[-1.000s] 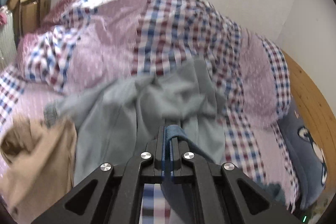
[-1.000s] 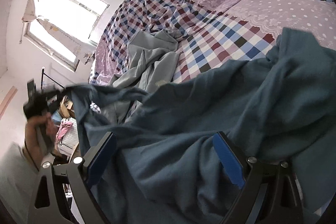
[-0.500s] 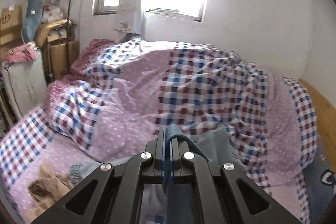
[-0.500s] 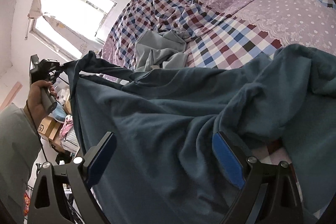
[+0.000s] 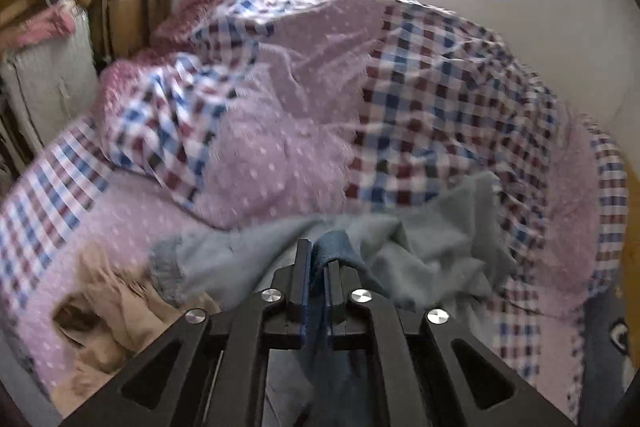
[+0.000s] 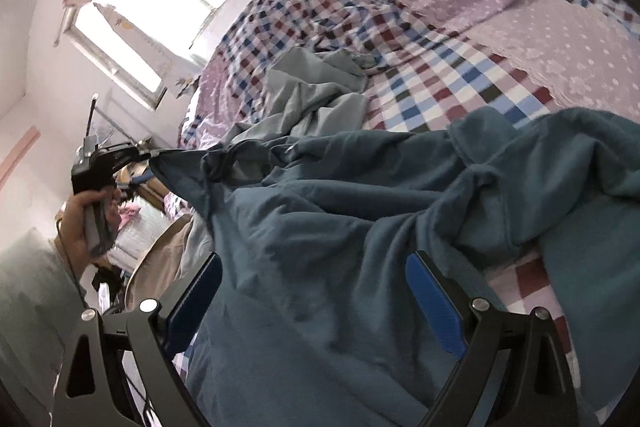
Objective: Fold clothes
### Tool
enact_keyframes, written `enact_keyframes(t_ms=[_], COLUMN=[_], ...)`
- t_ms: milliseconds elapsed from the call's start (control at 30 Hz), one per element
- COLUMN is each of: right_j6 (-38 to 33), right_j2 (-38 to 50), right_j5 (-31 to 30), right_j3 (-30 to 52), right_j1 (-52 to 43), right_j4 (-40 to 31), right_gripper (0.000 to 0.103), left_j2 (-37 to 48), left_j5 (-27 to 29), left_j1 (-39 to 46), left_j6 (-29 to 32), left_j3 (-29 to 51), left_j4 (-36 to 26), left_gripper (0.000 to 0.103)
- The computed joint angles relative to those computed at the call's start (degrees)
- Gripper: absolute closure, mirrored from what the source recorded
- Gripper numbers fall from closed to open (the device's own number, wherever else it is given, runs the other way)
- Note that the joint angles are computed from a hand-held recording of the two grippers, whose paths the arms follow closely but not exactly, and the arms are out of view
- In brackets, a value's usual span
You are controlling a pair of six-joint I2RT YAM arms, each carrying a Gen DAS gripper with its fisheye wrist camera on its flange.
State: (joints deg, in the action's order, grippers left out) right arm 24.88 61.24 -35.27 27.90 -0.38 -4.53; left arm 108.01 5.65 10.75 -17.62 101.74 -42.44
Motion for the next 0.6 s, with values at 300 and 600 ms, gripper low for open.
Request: enact_keyframes(t_ms=[300, 600], right_j6=[-6.44, -3.82], right_j2=[-8.14, -6.76], right_j5=[10.85, 17.14], right_j3=[-0.14, -2.71], right_j1=[18.15, 32.85], right_j4=[-2.81, 1.81], right_gripper=[0.007, 0.007], left_j2=[-27.16, -56.92], left_j5=[24.43, 33.16], left_j1=[13.20, 42.96], left_j6=[7.52, 54.22], left_j3=[-34.33, -60.82], left_j4=[3.85, -29.67], left_gripper=[0.029, 0.028])
